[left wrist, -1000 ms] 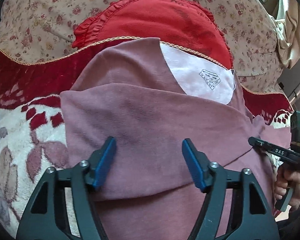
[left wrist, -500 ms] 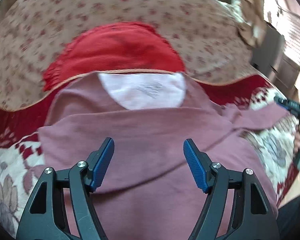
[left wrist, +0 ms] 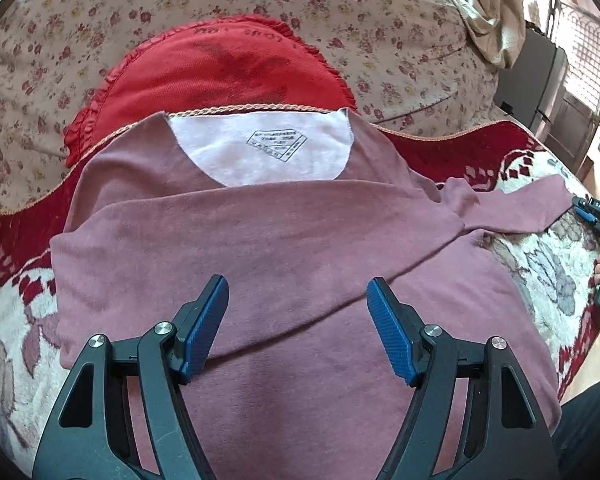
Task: Fold small clothes
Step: 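Fold the held sleeve across the shirt back and release it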
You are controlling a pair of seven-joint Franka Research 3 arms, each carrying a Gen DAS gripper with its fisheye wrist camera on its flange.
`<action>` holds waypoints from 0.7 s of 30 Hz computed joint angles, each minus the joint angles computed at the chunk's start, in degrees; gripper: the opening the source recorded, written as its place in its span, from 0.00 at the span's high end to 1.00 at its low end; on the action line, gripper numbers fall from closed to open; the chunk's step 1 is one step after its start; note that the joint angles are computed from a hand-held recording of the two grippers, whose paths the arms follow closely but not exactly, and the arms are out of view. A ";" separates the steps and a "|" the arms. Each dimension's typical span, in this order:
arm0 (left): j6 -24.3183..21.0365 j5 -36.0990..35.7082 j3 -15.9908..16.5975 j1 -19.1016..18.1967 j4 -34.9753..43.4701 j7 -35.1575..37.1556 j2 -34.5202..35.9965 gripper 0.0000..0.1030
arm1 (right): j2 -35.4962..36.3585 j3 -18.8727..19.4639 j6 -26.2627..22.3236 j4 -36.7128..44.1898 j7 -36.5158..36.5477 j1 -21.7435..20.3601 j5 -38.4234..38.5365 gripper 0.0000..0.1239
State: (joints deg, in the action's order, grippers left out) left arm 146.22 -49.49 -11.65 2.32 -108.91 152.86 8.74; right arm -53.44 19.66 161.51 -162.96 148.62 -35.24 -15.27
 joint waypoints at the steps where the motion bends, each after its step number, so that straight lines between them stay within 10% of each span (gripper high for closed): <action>1: -0.29 0.35 0.06 -0.02 0.25 -0.50 0.21 0.30 | 0.57 0.61 0.26 0.43 -0.27 -0.82 -0.75 0.79; 8: -1.21 0.98 -0.25 0.42 1.09 -2.36 0.91 0.30 | 3.56 1.98 6.31 0.74 0.88 -4.65 -1.33 0.85; 10: -1.31 0.13 -0.32 0.65 1.25 -2.03 0.87 0.30 | 4.71 0.70 7.25 0.88 0.08 -3.40 0.37 0.98; 21: -6.12 -2.35 -0.28 1.97 4.89 -4.86 2.74 0.30 | 20.77 8.38 20.52 13.50 -4.26 2.60 7.46 0.98</action>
